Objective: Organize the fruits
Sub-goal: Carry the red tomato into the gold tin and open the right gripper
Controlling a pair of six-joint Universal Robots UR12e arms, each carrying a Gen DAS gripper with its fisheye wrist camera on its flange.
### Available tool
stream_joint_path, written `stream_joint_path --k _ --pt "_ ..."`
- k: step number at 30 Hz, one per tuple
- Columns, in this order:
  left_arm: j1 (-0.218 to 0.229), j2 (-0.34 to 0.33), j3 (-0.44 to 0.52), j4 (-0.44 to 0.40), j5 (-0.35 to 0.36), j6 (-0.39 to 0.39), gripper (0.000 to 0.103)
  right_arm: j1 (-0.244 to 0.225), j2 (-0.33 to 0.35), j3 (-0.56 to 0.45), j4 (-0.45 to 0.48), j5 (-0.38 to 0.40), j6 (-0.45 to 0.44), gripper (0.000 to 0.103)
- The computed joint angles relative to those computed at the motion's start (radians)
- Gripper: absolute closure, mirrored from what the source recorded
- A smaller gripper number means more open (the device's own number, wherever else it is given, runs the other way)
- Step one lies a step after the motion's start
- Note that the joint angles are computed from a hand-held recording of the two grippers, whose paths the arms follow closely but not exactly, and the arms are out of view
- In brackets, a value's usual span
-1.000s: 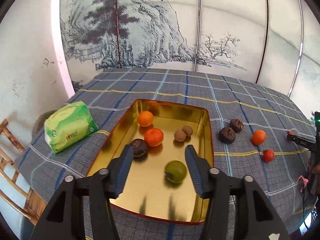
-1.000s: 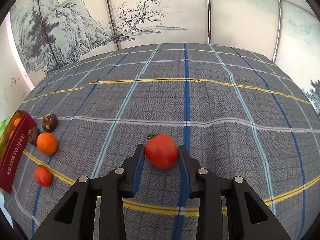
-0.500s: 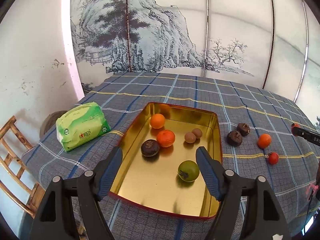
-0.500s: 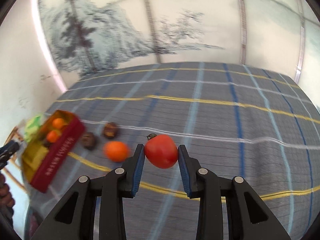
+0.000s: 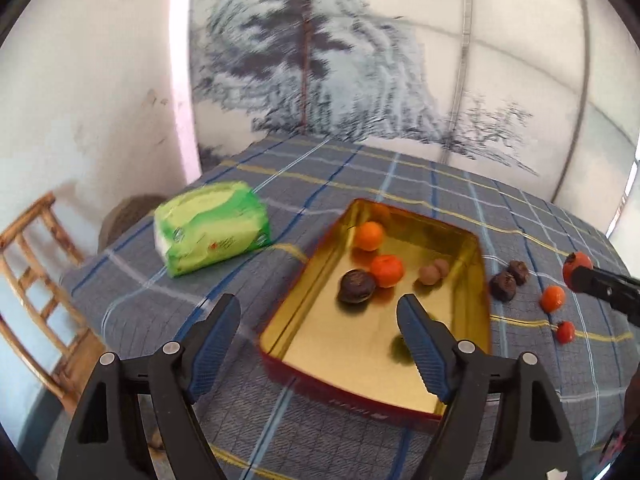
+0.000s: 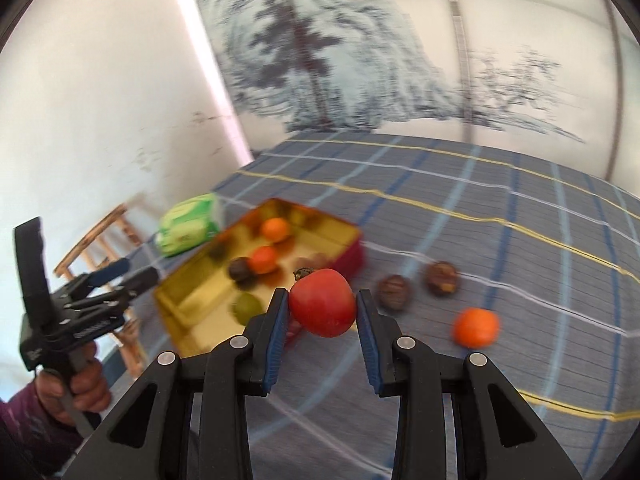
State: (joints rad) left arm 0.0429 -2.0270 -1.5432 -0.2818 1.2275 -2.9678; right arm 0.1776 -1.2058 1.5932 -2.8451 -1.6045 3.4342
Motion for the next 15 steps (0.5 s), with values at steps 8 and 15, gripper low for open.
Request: stream_joint_path --k 8,15 --pt "0.034 -0.008 -0.009 0.031 0.019 -0.077 0.026 0.035 0.081 -0.114 0.065 0.095 -0.05 0.068" --pt "0.051 -0.008 -0.024 0.105 0.035 -0.105 0.026 0.048 0.16 -0.22 0.147 0.177 -0.076 0.068"
